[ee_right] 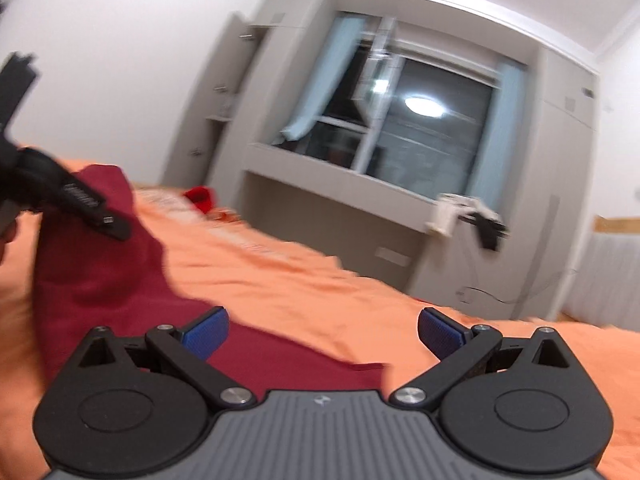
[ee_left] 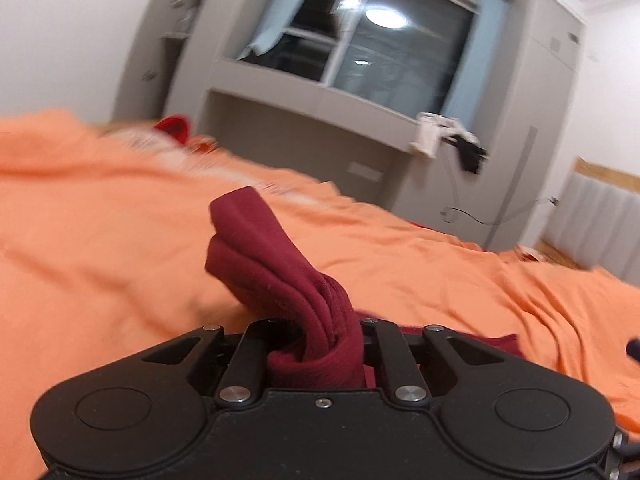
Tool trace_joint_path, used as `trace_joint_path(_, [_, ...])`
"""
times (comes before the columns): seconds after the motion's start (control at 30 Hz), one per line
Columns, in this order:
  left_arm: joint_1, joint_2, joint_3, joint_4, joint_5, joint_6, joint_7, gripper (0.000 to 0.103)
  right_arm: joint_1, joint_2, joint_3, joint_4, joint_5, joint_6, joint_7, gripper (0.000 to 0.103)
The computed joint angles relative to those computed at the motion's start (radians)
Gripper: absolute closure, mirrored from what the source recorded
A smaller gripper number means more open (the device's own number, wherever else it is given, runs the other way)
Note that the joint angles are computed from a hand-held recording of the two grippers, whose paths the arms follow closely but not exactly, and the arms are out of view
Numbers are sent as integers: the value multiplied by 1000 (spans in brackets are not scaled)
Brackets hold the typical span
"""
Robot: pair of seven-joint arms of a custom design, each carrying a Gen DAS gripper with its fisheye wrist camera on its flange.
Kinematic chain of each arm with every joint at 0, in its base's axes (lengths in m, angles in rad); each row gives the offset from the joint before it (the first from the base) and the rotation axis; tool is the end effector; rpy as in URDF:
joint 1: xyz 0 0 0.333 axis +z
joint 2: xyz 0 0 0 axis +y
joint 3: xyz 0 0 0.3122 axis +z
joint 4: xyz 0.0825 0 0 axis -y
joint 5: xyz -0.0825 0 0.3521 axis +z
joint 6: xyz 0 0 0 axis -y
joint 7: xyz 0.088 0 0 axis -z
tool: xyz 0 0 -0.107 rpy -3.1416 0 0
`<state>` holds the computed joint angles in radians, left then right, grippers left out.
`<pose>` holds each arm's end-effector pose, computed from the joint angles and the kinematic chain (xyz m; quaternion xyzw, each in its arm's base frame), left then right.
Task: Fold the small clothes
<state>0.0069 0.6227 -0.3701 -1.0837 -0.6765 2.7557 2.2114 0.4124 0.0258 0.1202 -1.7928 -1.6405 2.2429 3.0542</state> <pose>0.7279 -0.1361 0.5992 -0.4783 0.6599 -0.5520 0.1760 0.5181 0.2709 0.6053 -0.5126 0.5370 -0.6063 0.2851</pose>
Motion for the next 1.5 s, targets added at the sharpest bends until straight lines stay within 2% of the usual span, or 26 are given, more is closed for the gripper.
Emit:
trace_joint_path(0.13, [-57, 8, -15, 71, 44, -43, 32, 90, -32, -91, -6, -73, 35, -76, 73, 0])
trace_joint_path(0.2, [-90, 0, -26, 76, 56, -45, 58, 90, -62, -140, -7, -114, 72, -71, 111, 0])
trace_joint_path(0.33, [-137, -51, -63, -11, 44, -5, 164, 90, -133, -222, -11, -189, 140, -19, 180, 0])
trace_joint_path(0.4, [-148, -89, -84, -90, 24, 11, 232, 90, -168, -266, -22, -234, 171, 39, 209, 0])
trace_joint_path(0.5, [-168, -150, -97, -221, -4, 38, 320, 90, -215, -322, -51, -299, 222, 171, 249, 0])
trace_joint_path(0.7, [-192, -232, -94, -421, -40, 125, 483, 88, -301, -372, -154, -389, 309, 539, 336, 0])
trace_joint_path(0.8, [-174, -247, -93, -444, -81, 91, 515, 81, -335, -365, -197, -415, 375, 695, 355, 0])
trace_joint_path(0.87, [-163, -257, -93, -447, -116, 54, 540, 66, -361, -338, -188, -405, 398, 748, 394, 0])
trace_joint_path(0.9, [-154, -263, -96, -449, -142, 31, 561, 62, -382, -333, -186, -408, 392, 783, 417, 0])
trace_joint_path(0.97, [-145, -271, -90, -445, -185, -8, 603, 40, -420, -313, -178, -400, 392, 839, 450, 0])
trace_joint_path(1.0, [-142, -283, -90, -458, -215, -7, 636, 36, -427, -303, -179, -398, 416, 861, 442, 0])
trace_joint_path(1.03, [-143, -292, -89, -467, -242, -3, 670, 31, -423, -296, -190, -403, 460, 884, 413, 0])
trace_joint_path(1.23, [-158, -346, -50, -518, -349, -20, 797, 27, -281, -226, -311, -428, 827, 957, 145, 1])
trace_joint_path(1.3, [-166, -358, -35, -523, -370, -25, 825, 29, -211, -204, -366, -424, 942, 951, 38, 17])
trace_joint_path(1.33, [-170, -362, -27, -524, -371, -33, 832, 40, -184, -190, -381, -408, 992, 933, -14, 23])
trace_joint_path(1.37, [-175, -366, -18, -526, -367, -36, 838, 55, -187, -184, -370, -401, 1008, 915, -34, 33])
trace_joint_path(1.4, [-183, -368, -9, -527, -355, -38, 836, 59, -186, -178, -367, -396, 1029, 901, -63, 43])
trace_joint_path(1.43, [-186, -368, -3, -525, -350, -48, 834, 63, -177, -170, -370, -389, 1063, 890, -104, 48])
trace_joint_path(1.5, [-190, -368, 5, -520, -343, -68, 824, 72, -159, -153, -366, -372, 1133, 874, -170, 68])
